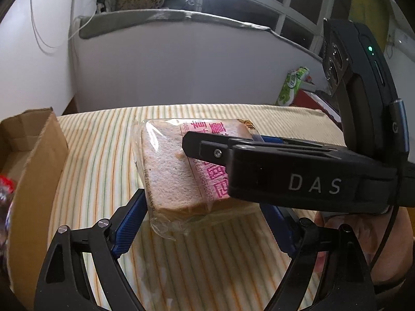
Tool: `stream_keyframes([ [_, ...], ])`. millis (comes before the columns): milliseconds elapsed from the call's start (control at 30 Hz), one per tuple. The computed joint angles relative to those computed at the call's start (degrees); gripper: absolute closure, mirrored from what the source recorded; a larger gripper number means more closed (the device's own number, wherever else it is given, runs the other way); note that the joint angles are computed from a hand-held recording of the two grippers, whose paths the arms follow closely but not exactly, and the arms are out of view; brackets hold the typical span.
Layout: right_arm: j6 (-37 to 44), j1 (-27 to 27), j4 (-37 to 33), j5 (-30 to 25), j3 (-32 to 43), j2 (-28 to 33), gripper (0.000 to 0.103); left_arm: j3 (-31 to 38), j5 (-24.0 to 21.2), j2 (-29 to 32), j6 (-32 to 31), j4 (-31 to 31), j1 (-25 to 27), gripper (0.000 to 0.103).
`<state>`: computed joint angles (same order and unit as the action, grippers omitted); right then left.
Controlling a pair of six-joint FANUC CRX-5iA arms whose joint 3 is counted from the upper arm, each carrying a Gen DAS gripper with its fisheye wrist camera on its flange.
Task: Organize snacks
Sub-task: 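Lift the bread package with the right tool and carry it over the box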
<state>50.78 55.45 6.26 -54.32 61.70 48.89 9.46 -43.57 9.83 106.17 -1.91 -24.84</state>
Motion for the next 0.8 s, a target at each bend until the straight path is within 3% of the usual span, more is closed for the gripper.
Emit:
stream_keyframes([
  [200,-9.08,2.99,5.71,8.83,-19.8,-10.92,0.023,-3.42,-0.74,-4.14,2.81,-3.11,-3.4,0.016],
  [400,-16.76,5.46,12.17,13.52,-31.67,-18.29,0.023,-5.04,-2.11,-6.91,4.89,-5.4,-6.62,0.016],
  [600,-21.89,7.73,22.19,14.1,-34.25,-22.53,0.023,-2.57,-3.61,-9.8,7.91,-10.87,-10.08,0.016],
  [800,-22.3,10.41,30.68,10.34,-29.73,-23.25,0.023,1.6,-4.29,-12.88,10.49,-18.02,-13.55,0.016],
])
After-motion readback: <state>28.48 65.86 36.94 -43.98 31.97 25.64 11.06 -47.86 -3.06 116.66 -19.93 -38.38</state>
